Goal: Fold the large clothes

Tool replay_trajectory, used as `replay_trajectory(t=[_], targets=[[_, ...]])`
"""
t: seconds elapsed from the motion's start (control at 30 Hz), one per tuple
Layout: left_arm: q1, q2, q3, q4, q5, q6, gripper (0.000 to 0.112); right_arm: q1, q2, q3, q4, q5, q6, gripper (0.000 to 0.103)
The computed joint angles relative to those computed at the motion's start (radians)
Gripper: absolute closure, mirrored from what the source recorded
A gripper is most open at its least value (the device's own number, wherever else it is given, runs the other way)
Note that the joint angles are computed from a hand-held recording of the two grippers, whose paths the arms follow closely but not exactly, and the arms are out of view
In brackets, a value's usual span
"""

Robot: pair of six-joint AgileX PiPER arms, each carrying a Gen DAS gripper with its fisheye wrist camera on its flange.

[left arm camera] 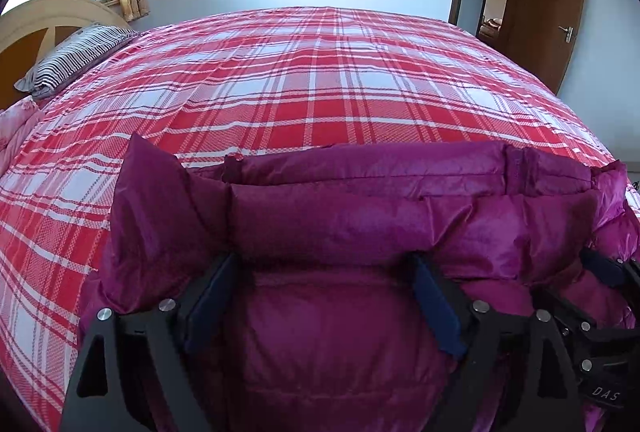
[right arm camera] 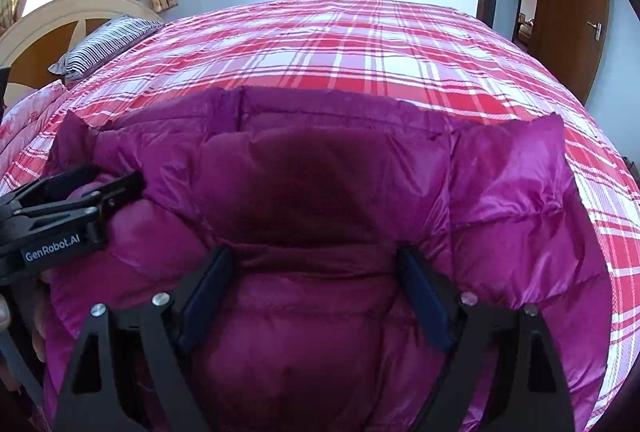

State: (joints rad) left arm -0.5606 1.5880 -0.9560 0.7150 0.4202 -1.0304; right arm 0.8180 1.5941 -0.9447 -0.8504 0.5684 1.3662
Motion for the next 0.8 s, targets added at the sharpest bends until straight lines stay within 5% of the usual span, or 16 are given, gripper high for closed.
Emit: replay_trajectory(t=[0.37,0.43,0.53,0.8], targets=[[-0.007,0.03,-0.006,0.051,-0.003,-0.05,0.021,-0.007,-0.022,-0.006,0.026,0.001,-0.007,0.016],[-0.005,0.028,-0.002,0.054,-0.011,-0.057,0.021,-0.036,-0.099,0.032,-0.001,-0.054,0.072,0.016],[-0.005,0.028,0.0,0.057,-0.011,-0.059,0.021,-0.054,-0.148,0.031,-0.132,0.001,0.214,0.016],[-0.007,0.027,-0.001,0.055,-0.007,-0.055,0.02,-0.22,-0.028,0.027,-0.036,-0.082,0.118,0.013]])
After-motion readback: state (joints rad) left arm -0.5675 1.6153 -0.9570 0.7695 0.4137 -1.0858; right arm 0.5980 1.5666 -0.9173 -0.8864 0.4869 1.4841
